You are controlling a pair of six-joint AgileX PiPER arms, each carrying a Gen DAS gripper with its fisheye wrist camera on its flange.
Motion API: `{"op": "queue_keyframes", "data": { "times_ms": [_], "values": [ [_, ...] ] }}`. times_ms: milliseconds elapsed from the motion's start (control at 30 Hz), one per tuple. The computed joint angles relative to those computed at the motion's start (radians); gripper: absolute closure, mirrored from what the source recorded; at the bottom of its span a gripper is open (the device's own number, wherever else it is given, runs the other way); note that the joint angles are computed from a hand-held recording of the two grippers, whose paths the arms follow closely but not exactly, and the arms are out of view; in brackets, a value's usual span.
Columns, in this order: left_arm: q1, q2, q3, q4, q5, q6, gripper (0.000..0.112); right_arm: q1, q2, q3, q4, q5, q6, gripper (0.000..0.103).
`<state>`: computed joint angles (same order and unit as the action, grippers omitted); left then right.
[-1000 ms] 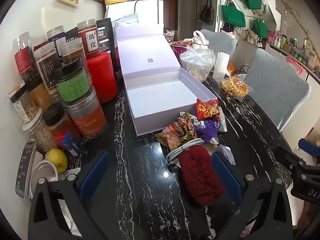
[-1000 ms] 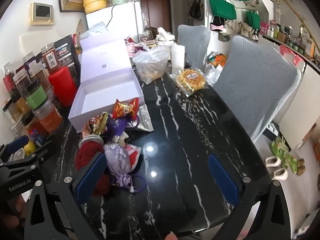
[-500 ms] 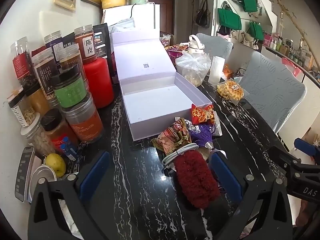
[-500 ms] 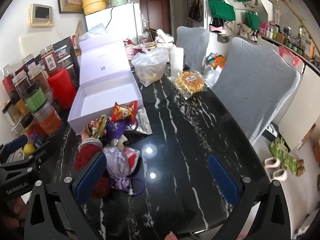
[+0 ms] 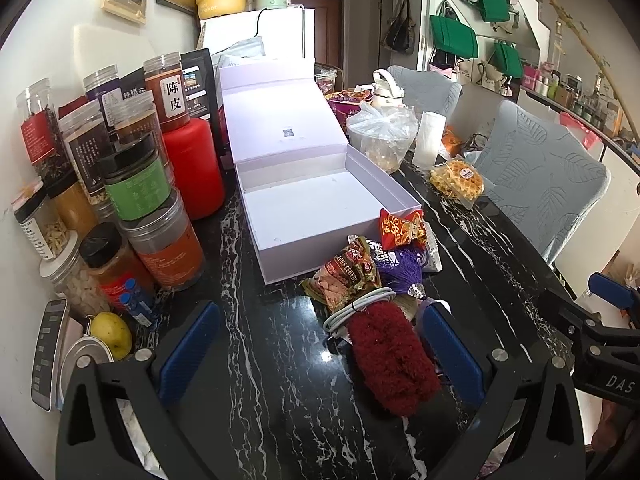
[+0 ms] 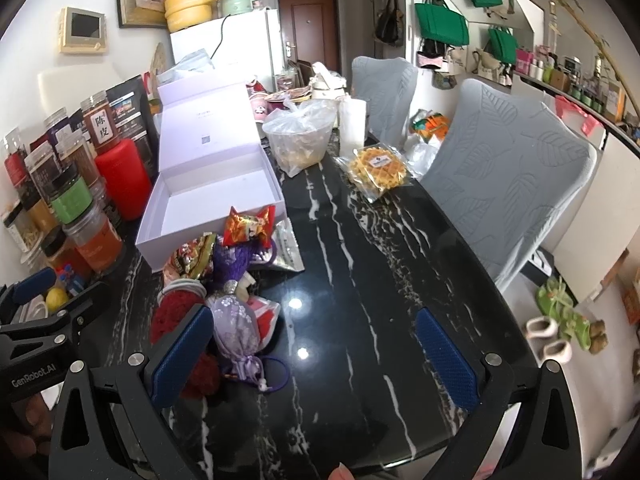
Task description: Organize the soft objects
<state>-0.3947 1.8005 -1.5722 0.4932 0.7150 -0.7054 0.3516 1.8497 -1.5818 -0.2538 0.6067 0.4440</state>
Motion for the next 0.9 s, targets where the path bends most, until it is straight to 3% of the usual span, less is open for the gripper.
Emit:
{"op": "queue_keyframes", "data": {
  "times_ms": [900],
  "values": [
    [0.022, -0.022, 0.024, -0.03, -0.006, 0.022, 0.009, 0.021, 0.008, -0.007, -0.01, 0.003, 0.008, 0.0]
  ]
}}
